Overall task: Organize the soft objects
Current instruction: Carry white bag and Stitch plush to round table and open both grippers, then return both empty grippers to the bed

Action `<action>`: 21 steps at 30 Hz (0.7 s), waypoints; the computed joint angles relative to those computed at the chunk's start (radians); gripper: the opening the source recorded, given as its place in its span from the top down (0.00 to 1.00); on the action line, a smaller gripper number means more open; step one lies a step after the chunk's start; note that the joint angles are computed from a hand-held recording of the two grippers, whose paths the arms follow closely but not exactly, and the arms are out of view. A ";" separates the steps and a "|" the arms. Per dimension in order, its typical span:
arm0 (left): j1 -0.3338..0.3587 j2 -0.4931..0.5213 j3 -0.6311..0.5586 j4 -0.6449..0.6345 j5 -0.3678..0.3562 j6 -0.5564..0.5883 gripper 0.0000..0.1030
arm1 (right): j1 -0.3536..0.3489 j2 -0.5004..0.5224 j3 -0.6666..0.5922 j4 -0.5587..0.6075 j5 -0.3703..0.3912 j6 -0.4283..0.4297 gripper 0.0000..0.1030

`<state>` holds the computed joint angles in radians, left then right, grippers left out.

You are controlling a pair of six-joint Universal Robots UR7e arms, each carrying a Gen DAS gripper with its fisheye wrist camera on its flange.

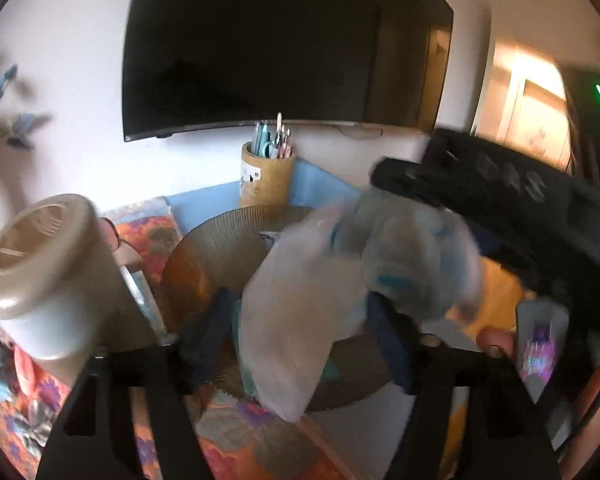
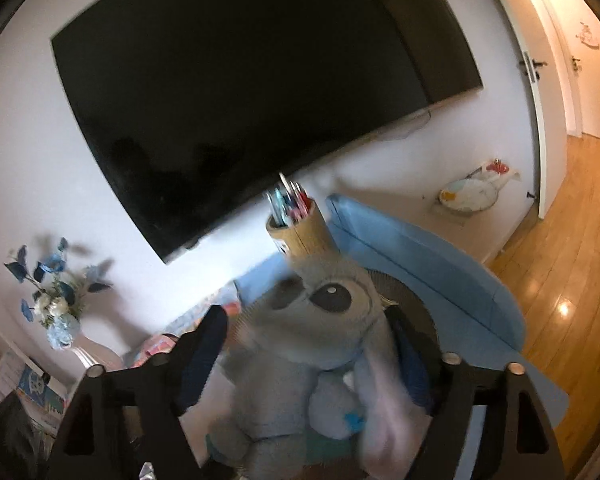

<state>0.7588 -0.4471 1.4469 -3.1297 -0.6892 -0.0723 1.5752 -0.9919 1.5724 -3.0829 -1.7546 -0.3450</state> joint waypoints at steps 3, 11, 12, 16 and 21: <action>0.002 -0.002 0.020 -0.006 -0.039 0.036 0.23 | -0.016 0.000 -0.019 0.043 0.011 0.025 0.22; -0.012 -0.010 0.075 -0.085 -0.035 0.089 0.10 | -0.041 -0.048 0.045 0.037 0.044 0.021 0.22; -0.011 -0.012 0.077 -0.080 -0.035 0.091 0.10 | -0.041 -0.054 0.057 0.032 0.044 0.020 0.22; -0.024 -0.042 0.124 -0.072 -0.033 0.063 0.10 | -0.037 -0.082 0.103 0.026 0.054 0.009 0.22; -0.057 -0.139 0.237 0.080 -0.032 -0.173 0.10 | -0.016 -0.154 0.225 -0.059 0.073 -0.047 0.22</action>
